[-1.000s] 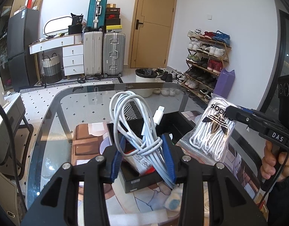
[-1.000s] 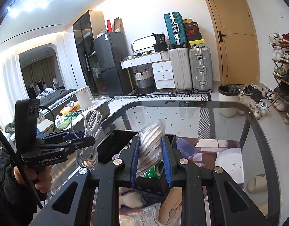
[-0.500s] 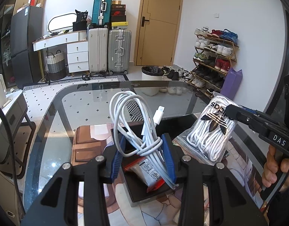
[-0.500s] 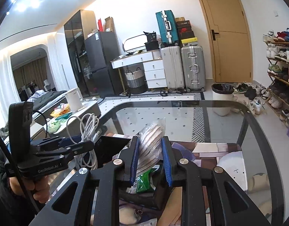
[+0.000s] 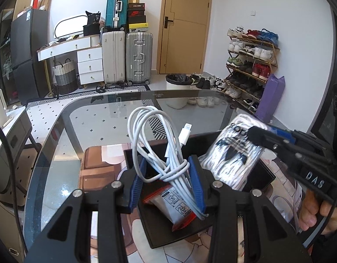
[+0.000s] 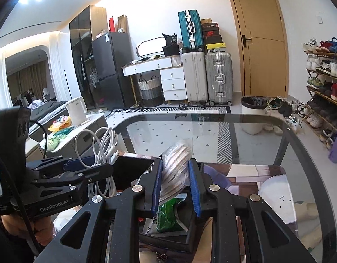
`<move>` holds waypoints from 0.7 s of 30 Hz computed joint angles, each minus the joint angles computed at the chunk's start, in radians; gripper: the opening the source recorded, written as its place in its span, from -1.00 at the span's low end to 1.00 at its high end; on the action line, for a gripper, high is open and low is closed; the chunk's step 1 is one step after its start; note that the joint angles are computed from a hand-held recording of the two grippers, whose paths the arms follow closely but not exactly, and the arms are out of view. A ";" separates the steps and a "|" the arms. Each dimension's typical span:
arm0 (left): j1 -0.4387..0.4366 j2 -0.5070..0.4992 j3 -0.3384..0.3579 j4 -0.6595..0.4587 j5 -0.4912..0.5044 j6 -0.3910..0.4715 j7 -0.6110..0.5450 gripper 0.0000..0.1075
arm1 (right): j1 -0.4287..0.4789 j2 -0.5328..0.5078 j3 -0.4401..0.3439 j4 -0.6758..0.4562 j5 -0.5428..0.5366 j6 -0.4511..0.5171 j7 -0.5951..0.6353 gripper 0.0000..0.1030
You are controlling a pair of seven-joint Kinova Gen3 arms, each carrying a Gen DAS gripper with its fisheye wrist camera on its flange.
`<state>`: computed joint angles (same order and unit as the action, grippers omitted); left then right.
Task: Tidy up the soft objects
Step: 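Lower the white cable into the box with the left tool while the right tool drops the lace bag in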
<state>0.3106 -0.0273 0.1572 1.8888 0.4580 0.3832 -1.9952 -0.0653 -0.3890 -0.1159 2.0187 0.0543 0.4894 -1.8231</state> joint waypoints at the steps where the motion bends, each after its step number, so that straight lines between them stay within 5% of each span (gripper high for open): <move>1: 0.000 0.002 -0.001 -0.001 0.004 0.002 -0.006 -0.28 | 0.000 0.006 -0.008 0.000 0.003 -0.001 -0.002 -0.55; 11: 0.008 0.022 0.019 -0.004 -0.071 0.004 0.035 -0.28 | 0.001 0.045 -0.047 0.010 0.057 0.003 -0.024 -0.55; 21: 0.014 0.031 0.030 -0.014 -0.147 0.022 0.097 -0.27 | -0.055 0.064 0.015 -0.007 0.011 0.056 0.037 -0.55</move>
<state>0.3249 0.0037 0.1867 1.8748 0.3111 0.4050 -1.8980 -0.1207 -0.3248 -0.1010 2.0120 0.0648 0.5452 -1.7861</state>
